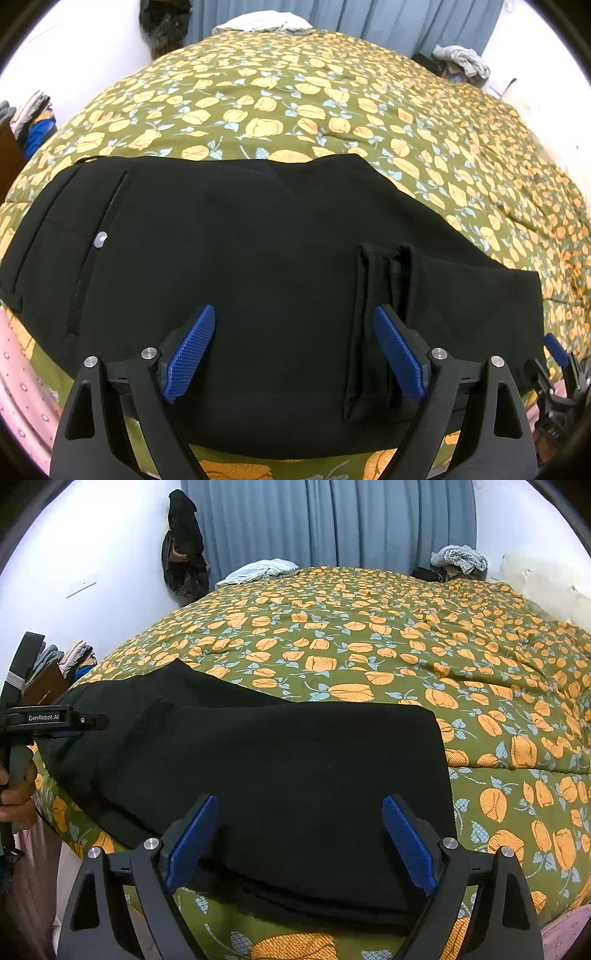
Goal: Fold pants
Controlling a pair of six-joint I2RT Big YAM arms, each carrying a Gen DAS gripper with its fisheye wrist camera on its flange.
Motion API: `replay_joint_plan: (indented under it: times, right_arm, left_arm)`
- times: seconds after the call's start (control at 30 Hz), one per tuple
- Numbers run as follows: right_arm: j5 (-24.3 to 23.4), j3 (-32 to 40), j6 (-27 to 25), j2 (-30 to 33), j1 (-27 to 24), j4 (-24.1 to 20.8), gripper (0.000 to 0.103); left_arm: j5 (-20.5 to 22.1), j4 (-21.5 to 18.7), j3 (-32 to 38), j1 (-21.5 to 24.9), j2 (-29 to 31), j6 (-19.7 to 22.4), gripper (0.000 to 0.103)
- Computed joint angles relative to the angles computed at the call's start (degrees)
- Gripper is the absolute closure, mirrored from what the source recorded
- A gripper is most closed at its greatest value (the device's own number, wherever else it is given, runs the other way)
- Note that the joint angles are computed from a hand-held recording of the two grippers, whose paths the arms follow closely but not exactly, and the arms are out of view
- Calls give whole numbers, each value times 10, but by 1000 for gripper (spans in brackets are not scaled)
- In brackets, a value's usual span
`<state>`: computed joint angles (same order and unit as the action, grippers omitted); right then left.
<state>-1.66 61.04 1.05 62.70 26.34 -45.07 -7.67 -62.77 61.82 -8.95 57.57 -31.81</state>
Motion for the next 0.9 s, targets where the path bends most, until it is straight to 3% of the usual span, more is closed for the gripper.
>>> replay_joint_plan:
  times: [0.9]
  right_arm:
    - [-1, 2, 12, -8, -5, 2, 13]
  left_arm:
    - [24, -16, 1, 59, -21, -24, 14]
